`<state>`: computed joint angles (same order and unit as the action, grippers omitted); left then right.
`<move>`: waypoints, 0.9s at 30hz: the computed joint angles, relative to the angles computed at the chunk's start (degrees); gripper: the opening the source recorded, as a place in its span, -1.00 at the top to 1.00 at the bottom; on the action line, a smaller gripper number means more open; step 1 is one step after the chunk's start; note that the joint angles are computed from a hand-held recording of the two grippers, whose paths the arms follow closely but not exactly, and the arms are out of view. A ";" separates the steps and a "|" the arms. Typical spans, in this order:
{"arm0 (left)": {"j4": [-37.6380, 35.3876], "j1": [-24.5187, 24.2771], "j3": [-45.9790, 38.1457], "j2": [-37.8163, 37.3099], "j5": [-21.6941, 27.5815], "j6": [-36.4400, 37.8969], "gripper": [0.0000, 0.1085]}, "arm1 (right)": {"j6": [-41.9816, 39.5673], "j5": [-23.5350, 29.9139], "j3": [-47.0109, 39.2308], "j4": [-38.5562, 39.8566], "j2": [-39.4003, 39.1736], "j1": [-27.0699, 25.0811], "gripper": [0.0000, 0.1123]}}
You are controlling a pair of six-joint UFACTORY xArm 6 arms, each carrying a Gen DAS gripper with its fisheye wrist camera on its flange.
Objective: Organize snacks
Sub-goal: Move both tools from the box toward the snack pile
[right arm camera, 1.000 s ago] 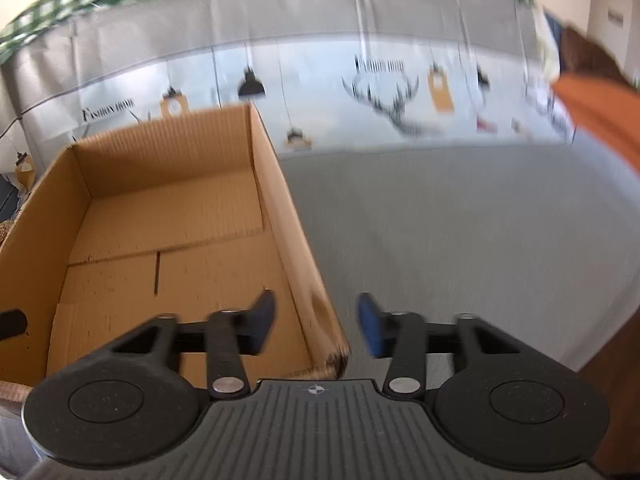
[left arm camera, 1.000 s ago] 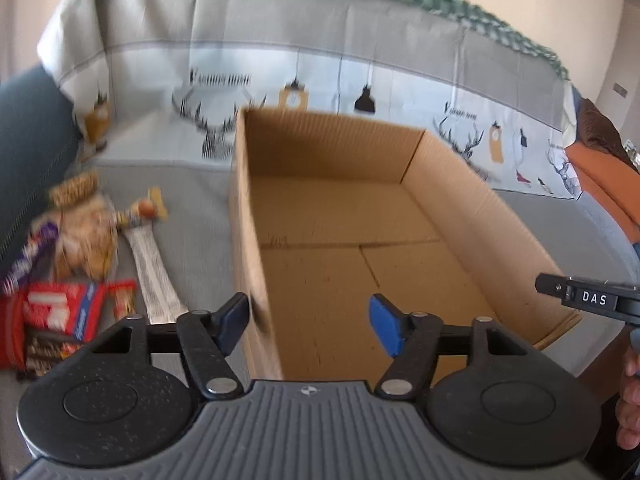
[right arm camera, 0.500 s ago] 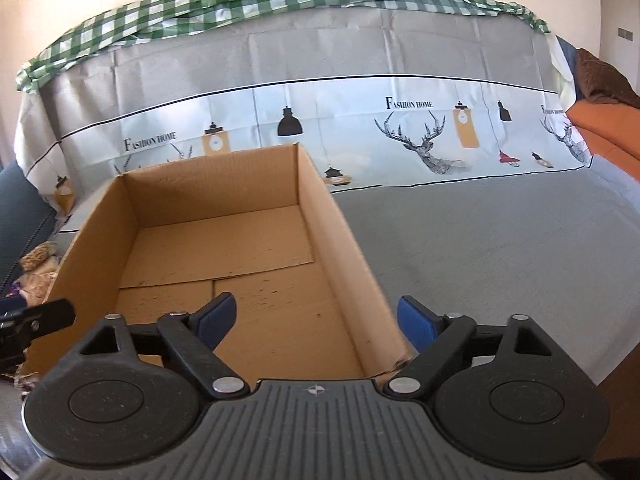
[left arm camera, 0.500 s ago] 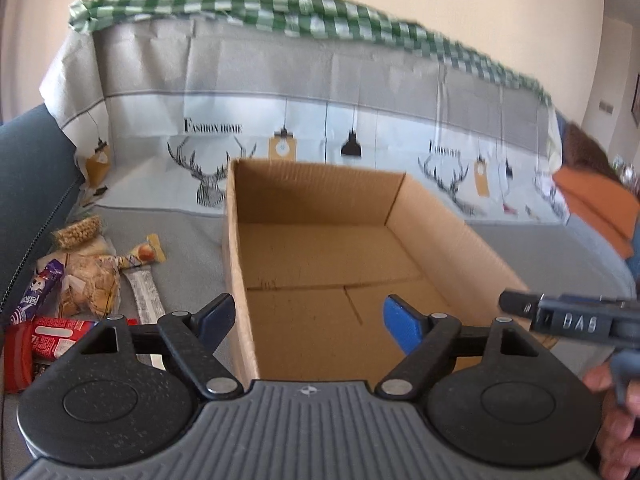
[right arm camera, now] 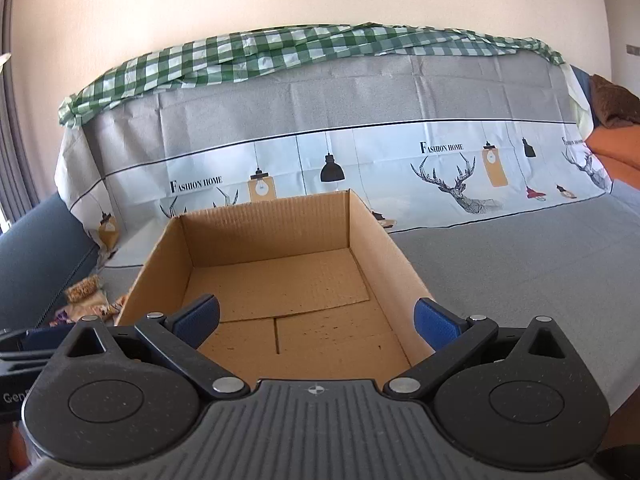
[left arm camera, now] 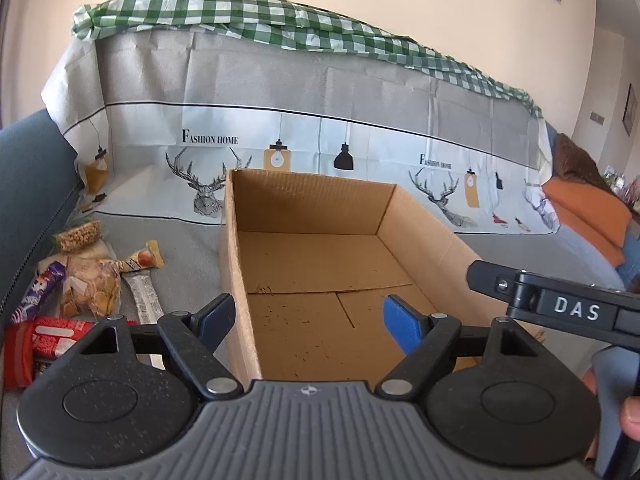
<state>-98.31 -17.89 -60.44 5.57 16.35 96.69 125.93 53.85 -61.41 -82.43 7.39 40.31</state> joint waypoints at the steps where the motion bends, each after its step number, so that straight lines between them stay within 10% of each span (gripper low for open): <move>1: 1.41 0.36 0.29 -0.20 0.90 -1.32 -0.57 | 0.18 -0.35 -0.36 0.22 0.21 -0.10 -0.82; 7: 2.69 1.71 2.47 -2.62 4.12 0.70 -0.47 | 2.89 -2.01 -2.05 -3.29 1.48 0.08 -0.82; 13: 18.02 6.06 2.47 -4.61 11.84 -10.89 0.46 | 1.25 -8.66 -5.26 -4.22 3.41 -1.29 -0.82; 19: 27.54 12.49 -3.21 -2.44 17.13 -14.99 0.49 | 4.85 -13.51 -7.38 -7.78 4.13 -2.17 -0.80; 27: 24.84 18.97 -10.00 6.65 9.79 -13.57 0.62 | 2.17 -24.08 -18.40 -13.63 13.39 -2.29 0.24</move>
